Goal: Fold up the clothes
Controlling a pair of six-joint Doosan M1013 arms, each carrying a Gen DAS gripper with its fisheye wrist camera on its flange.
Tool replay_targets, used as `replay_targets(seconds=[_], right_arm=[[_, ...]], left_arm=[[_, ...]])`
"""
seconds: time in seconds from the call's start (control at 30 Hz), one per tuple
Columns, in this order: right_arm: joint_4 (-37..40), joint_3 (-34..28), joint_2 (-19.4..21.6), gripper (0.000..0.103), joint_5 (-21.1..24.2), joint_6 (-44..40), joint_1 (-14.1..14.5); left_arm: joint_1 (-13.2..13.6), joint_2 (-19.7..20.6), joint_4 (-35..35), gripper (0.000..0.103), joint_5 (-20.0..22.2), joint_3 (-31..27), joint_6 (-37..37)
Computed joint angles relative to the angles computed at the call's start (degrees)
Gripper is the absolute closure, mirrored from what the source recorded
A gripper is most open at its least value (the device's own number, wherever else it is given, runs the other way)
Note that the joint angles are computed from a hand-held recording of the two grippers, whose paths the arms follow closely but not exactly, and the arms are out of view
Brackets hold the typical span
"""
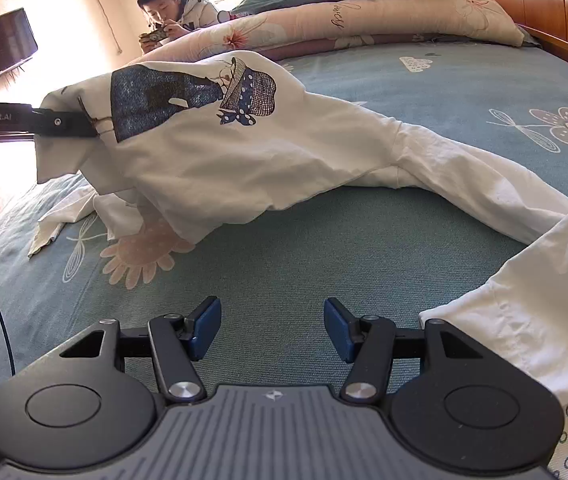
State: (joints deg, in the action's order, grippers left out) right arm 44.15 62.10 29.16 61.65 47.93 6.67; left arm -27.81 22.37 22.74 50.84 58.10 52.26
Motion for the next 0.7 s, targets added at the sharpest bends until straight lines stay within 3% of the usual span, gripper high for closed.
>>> replay_targets(seconds=[0.2, 0.37, 0.5, 0.53, 0.57, 0.6, 0.7], right_arm=[[5.5, 1.25, -1.38, 0.041, 1.32, -3.57, -0.98], [16.06, 1.44, -0.63, 0.032, 4.92, -9.85, -1.73], [24.87, 0.07, 1.48, 0.033, 8.5, -11.86, -2.1], [27.03, -0.48, 2.04, 0.035, 9.46, -11.91, -2.26], [29.27, -1.22, 2.62, 0.049, 10.55, -11.64, -2.54], [30.79, -1.89, 2.96, 0.069, 10.99, -11.3, -2.76], [31.68, -3.43, 2.74, 0.084, 9.58, -11.7, -3.46]], left_arm=[[-1.71, -1.03, -1.41, 0.089, -0.04, -1.96, 0.43], [-1.83, -1.05, -4.25, 0.089, 0.61, -2.15, -0.34], [-1.87, -1.39, -5.25, 0.089, 1.11, -1.31, -0.46], [-1.93, -1.44, -5.04, 0.088, 1.82, -1.22, -0.33], [-1.98, -1.49, -4.82, 0.087, 2.53, -1.14, -0.19], [-2.02, -1.53, -4.69, 0.085, 3.24, -1.07, 0.03], [-2.19, -1.75, -4.31, 0.076, 4.18, -0.09, 0.63]])
